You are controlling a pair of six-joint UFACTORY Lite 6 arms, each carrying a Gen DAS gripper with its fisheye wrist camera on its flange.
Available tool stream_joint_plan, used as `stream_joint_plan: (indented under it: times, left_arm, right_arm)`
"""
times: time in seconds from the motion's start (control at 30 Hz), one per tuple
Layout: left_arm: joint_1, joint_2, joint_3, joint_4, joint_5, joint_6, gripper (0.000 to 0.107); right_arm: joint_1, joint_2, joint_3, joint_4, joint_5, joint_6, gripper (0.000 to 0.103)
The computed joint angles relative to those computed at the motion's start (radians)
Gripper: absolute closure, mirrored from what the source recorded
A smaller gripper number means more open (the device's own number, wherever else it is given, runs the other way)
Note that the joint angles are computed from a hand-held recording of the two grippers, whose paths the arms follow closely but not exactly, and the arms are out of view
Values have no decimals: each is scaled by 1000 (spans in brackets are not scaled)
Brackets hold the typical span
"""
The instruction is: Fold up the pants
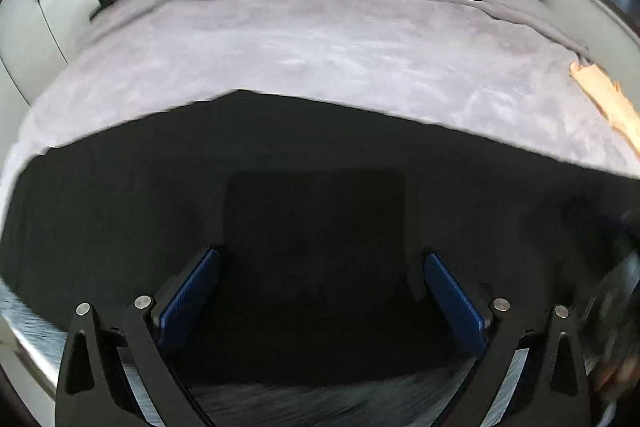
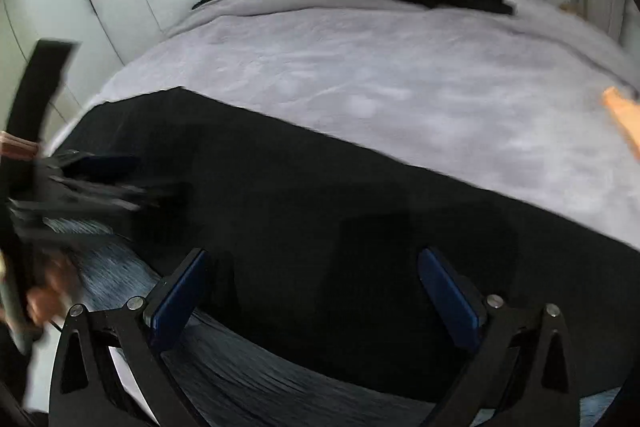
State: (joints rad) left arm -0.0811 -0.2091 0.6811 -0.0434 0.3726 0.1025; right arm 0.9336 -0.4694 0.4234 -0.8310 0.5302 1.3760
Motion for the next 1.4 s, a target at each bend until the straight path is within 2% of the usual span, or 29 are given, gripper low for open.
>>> stream_joint_plan:
  times: [0.07,0.1,0.17,0.23,0.27,0.37,0.4,0.47,0.5,0.53,0.6,0.67,0.77,0.87,0.93,1.0,1.07,1.1,1.13,1.17,1.3,1.4]
  left_arm:
    - [107,-64,-49,-9,-11,112,5]
    - [179,-58,-49,-75,-13,217,5]
    - [380,-7,9,-284,65,426,4]
    - [585,74,97,-492,184,636,4]
    - [656,110,135,-553,206,705,4]
    - [720,148,204,-554,136,699,5]
    - [740,171,248,-591,166,718,5]
    - [766,213,327,-672,220,765,5]
    - [753,235,359,-676,215,756,4]
    - [734,267,398,-665,208,741,4]
    - [658,340,469,-567,181,638,4]
    - [607,380,508,-478,179,562,4]
    - [498,450,538,-398,133,439,4]
    - [435,457,491,-247,30,286,4]
    - [464,454,478,-261,22,308,4]
    - [512,444,481,-164,7,239,4]
    - [580,475,511,-153,-6,269,5]
    - [631,506,554,-210,34,338,4]
    - [667,519,565,-241,33,377,5]
    - [709,534,571,-231,3,382,4]
    - [857,596,640,-410,60,594,4]
    - [885,515,559,-418,42,625,5]
  right_arm:
    - [-68,-163,-98,71,61,-75,0]
    - [-146,-268,-144,158,86,-176,1]
    - [-214,-467,-215,207,227,-255,0]
    - [-202,-585,-247,218,368,-272,0]
    - [-201,-600,-246,217,377,-276,1]
    - [-45,-526,-229,145,458,-112,0]
    - [-24,-482,-217,126,462,-68,0]
    - [-109,-421,-187,119,403,-81,0]
    - [-132,-426,-175,150,390,-129,0]
    - [-122,-474,-173,191,419,-137,0]
    - [-72,-474,-156,182,382,-98,0]
    - [18,-409,-129,108,337,43,0]
    - [168,-116,19,-40,250,253,0]
    - [221,198,206,-159,69,231,0]
    - [248,394,347,-194,56,237,0]
    - [238,516,432,-163,9,168,0]
    - [207,528,409,-171,-55,189,0]
    - [174,484,353,-215,-118,245,0]
    - [154,465,328,-227,-139,260,0]
    - [140,450,310,-227,-147,258,0]
    - [117,377,238,-209,-132,207,0]
    - [102,313,209,-99,-89,108,0]
